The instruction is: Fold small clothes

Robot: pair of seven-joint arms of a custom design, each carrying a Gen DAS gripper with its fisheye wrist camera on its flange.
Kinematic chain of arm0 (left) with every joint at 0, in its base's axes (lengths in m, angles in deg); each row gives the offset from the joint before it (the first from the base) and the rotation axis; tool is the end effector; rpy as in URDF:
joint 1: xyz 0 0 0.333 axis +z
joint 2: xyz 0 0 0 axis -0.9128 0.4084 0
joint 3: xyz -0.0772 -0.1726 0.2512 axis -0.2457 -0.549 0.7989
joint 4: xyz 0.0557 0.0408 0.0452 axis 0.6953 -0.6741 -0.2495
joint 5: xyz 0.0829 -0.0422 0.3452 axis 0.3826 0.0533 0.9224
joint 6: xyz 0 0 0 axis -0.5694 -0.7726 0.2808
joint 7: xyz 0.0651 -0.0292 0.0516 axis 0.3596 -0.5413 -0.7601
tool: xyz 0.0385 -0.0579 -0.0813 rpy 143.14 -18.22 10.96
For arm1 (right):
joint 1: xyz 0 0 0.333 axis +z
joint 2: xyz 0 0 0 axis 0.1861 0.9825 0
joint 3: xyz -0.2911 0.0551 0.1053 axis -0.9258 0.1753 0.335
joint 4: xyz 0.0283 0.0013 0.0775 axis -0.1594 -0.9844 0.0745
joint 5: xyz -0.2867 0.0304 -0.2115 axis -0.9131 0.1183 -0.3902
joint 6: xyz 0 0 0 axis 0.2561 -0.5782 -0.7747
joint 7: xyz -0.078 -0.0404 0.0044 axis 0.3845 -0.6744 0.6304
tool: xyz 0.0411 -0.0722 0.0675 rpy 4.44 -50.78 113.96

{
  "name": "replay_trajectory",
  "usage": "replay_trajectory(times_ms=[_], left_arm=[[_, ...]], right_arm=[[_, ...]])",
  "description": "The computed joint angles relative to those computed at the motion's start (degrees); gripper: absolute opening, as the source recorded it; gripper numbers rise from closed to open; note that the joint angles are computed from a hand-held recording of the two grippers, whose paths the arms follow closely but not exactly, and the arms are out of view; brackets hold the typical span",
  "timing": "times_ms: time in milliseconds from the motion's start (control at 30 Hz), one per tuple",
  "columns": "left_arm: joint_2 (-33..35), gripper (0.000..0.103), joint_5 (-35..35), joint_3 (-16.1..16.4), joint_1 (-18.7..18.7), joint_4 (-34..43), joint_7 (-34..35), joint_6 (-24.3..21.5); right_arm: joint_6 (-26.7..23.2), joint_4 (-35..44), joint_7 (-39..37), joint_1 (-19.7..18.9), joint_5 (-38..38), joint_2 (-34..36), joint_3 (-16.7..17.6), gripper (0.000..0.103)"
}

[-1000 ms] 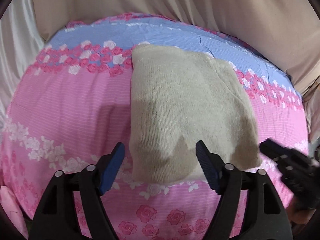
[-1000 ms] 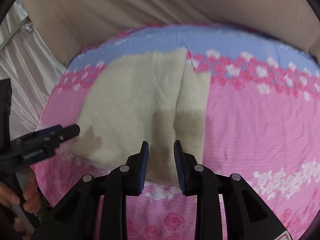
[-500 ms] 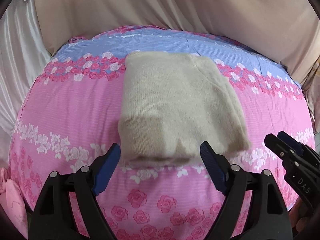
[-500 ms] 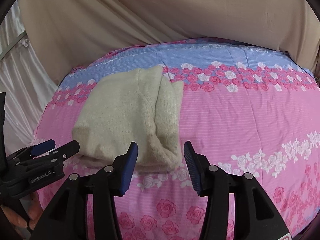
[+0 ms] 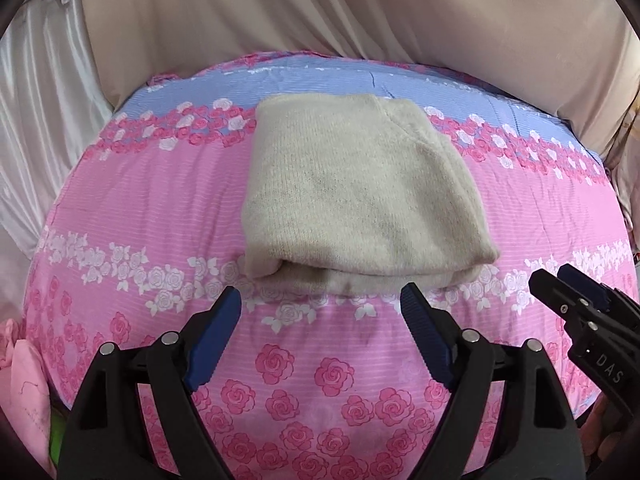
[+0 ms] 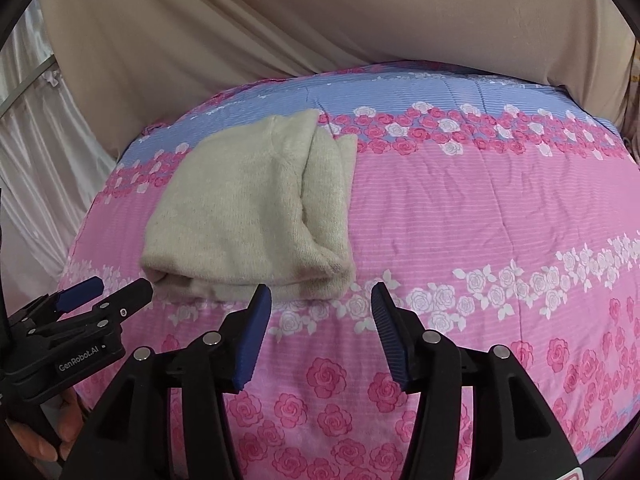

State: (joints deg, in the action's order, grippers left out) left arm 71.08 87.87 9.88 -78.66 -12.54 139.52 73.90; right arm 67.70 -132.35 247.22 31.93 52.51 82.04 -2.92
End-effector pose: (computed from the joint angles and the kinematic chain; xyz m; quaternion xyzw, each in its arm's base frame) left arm 0.6712 -0.2801 0.5330 -0.4299 0.8639 -0.2356 0.1156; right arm 0.5689 0.2271 0.5549 -0.4062 0.9028 -0.0750 0.1199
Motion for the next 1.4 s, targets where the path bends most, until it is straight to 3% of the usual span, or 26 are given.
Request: replay_trajectory(times_ms=[367, 867, 1400], left_arm=[[-6.1, 0.08, -0.8, -0.5, 1.5, -11.1, 0.5, 7.2], [-7.2, 0.08, -0.3, 0.2, 2.4, -12.5, -3.2, 7.5], [-7.3, 0.08, 0.2, -0.1, 2.3, -12.7, -2.3, 8.0]], right_arm=[[-2.5, 4.2, -1.0, 1.8, -1.3, 1.9, 0.4, 0.055], [-3.4, 8.0, -1.9, 3.2, -0.7, 4.4, -0.2, 0.057], [-3.4, 7.6, -0.8, 3.3, -0.8, 4.2, -0.4, 0.057]])
